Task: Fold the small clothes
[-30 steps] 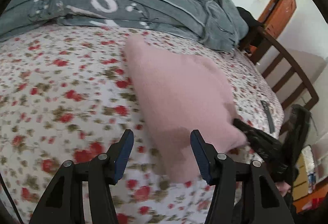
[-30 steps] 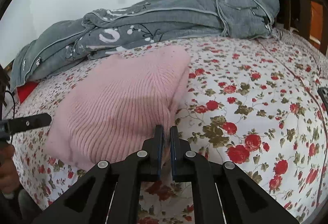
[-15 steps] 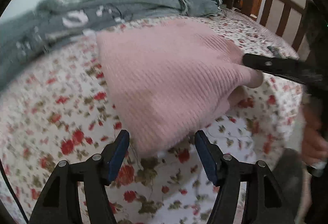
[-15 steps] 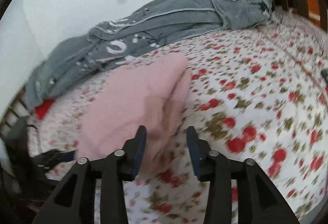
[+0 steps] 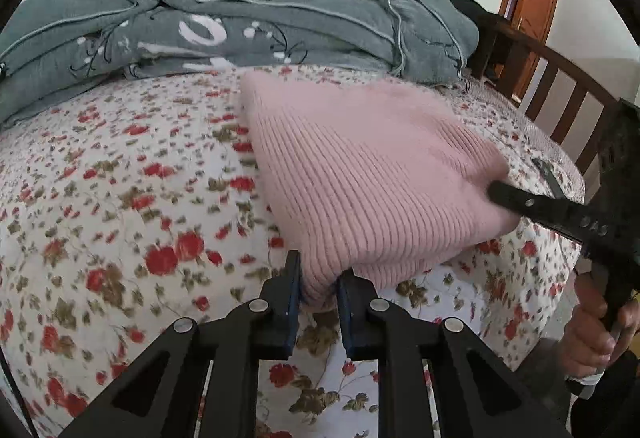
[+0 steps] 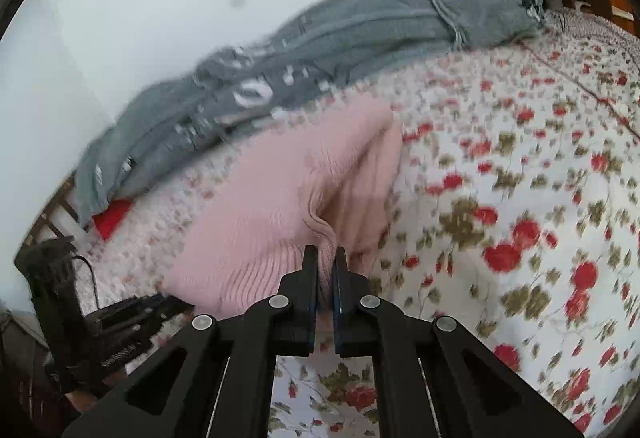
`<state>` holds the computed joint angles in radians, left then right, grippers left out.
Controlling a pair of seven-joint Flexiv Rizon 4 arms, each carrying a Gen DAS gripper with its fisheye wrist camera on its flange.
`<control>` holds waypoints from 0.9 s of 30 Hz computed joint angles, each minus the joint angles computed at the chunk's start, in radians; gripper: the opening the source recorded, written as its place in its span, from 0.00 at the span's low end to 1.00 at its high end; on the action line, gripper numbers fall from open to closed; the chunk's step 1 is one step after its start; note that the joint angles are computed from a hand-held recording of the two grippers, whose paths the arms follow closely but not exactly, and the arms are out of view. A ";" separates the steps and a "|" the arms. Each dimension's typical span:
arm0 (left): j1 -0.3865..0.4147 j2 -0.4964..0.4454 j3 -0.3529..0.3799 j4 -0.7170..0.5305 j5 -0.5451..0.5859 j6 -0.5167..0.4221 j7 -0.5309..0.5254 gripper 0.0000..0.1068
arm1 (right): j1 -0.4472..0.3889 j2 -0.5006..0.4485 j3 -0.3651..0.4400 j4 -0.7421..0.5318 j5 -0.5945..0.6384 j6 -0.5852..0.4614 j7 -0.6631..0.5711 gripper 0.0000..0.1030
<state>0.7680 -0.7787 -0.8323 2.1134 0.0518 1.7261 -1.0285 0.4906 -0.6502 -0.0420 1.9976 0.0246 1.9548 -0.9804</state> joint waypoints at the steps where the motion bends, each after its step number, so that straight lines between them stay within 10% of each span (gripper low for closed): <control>1: -0.009 0.005 0.010 0.004 0.007 0.008 0.005 0.16 | 0.051 0.000 -0.038 -0.018 0.068 -0.053 -0.061 0.05; 13: 0.271 -0.104 -0.248 0.022 -0.071 -0.154 0.082 0.51 | 0.009 0.027 -0.046 -0.049 -0.015 -0.021 -0.088 0.52; 19: 0.126 -0.084 -0.193 -0.163 -0.206 -0.305 0.084 0.52 | -0.073 -0.045 -0.009 -0.222 -0.080 -0.211 0.007 0.53; 27: -0.166 -0.087 0.072 -0.438 -0.330 -0.524 0.058 0.52 | -0.217 -0.110 0.106 -0.256 -0.157 -0.261 0.049 0.57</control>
<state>0.6021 -0.8660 -0.7607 1.6751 -0.2784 1.2020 -0.9704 0.2739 -0.7597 0.0639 1.7411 -0.1322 1.6934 -0.9313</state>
